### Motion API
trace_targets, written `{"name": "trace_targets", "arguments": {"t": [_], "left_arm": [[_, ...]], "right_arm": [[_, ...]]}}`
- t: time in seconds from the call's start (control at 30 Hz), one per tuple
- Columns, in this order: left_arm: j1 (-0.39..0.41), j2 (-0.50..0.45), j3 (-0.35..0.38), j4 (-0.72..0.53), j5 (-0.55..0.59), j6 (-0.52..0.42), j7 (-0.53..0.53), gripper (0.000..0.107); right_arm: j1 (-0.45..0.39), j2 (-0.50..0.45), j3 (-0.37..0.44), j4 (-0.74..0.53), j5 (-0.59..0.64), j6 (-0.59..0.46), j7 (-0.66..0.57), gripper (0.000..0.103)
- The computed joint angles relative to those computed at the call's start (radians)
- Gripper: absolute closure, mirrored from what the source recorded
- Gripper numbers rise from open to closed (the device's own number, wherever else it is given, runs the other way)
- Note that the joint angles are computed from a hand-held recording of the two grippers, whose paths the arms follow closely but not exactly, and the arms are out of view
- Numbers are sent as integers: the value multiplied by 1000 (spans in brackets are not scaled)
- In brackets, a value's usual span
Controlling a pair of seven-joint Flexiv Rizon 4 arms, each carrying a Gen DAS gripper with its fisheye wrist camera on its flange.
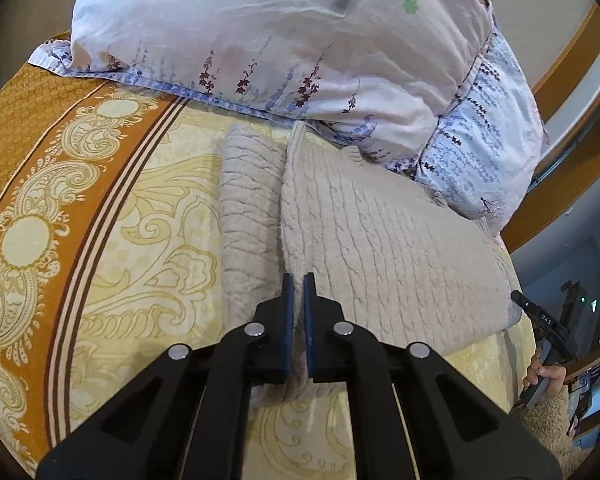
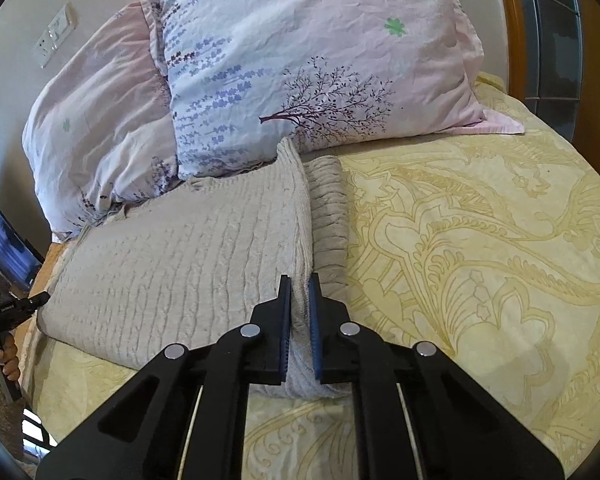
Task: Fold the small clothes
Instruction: 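Pinch the sweater fold with the left tool while the right tool pinches it too, then open both tools and release the sweater strip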
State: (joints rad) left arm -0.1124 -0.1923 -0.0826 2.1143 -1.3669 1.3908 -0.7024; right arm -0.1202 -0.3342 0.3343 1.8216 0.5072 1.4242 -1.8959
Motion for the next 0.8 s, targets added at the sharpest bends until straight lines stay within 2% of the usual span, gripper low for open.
{"name": "trace_targets", "arguments": {"t": [0.1,0.2,0.47,0.67,0.8], "left_arm": [[1,12,4,13,-23,-12,17,103],[3,8,14,17,0,-13,-5,103],[24,-15,3,11,76,-7,-45,102],[29,-14,-5,11,64,-10,-43,101],[32,-15,-1,10,91,-13,-58,100]], "right_arm": [[3,10,-5,13,2,-5,10,94],[39,21,-49,46,-37,-7,69,95],[152,23,-189,131,-279,32,341,95],[153,56,-193,181,-370,42,465,95],[135,39,-180,176,-401,51,490,95]]}}
